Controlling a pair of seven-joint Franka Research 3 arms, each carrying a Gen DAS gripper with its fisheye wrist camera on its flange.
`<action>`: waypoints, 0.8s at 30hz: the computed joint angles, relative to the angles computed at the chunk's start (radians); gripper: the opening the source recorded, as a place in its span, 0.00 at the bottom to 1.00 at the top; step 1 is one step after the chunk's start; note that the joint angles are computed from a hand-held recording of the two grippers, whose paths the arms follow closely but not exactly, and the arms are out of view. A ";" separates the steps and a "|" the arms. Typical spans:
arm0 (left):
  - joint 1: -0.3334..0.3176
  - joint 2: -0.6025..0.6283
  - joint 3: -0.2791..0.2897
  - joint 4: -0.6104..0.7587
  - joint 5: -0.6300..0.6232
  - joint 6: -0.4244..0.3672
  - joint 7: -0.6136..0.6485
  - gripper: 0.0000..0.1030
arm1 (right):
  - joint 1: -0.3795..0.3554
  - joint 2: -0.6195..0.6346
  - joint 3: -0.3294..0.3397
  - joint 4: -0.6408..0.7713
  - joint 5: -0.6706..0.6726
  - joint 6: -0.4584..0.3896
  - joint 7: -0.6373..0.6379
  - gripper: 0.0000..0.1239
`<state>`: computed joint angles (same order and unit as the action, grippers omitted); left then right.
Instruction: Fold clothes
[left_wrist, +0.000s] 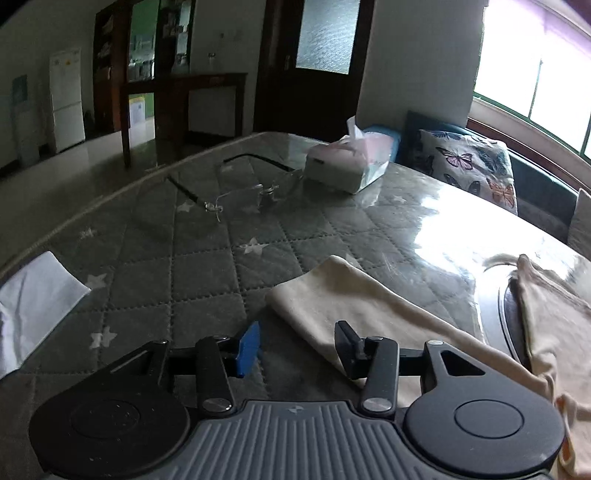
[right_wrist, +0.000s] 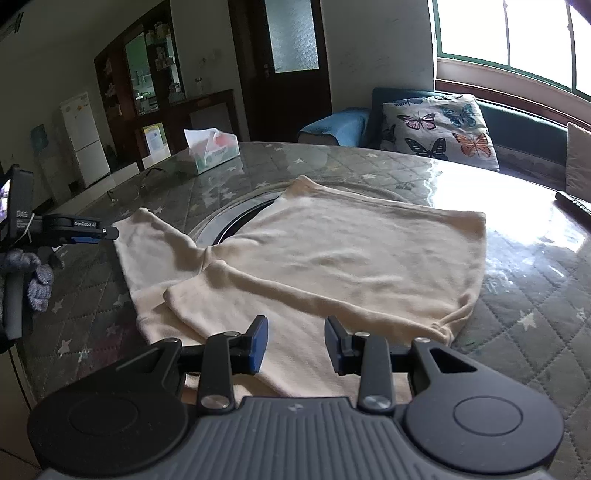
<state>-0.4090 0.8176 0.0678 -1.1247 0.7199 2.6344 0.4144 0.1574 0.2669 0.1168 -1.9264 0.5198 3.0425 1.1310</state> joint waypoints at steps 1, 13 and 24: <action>0.002 0.012 -0.002 0.019 -0.004 -0.002 0.006 0.48 | 0.003 0.001 -0.002 0.001 -0.003 0.000 0.002 0.27; 0.011 0.044 -0.004 0.070 -0.064 0.113 0.069 0.04 | 0.020 -0.005 -0.022 -0.011 -0.041 0.010 0.059 0.28; 0.115 -0.001 -0.365 -0.046 -0.126 0.436 0.607 0.04 | -0.091 -0.015 0.090 0.037 0.232 -0.020 -0.115 0.27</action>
<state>-0.2940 0.8169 -0.2973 -1.1703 0.5934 3.0706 1.0214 0.0664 0.2521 0.2072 -1.8890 0.7518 3.0230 1.0155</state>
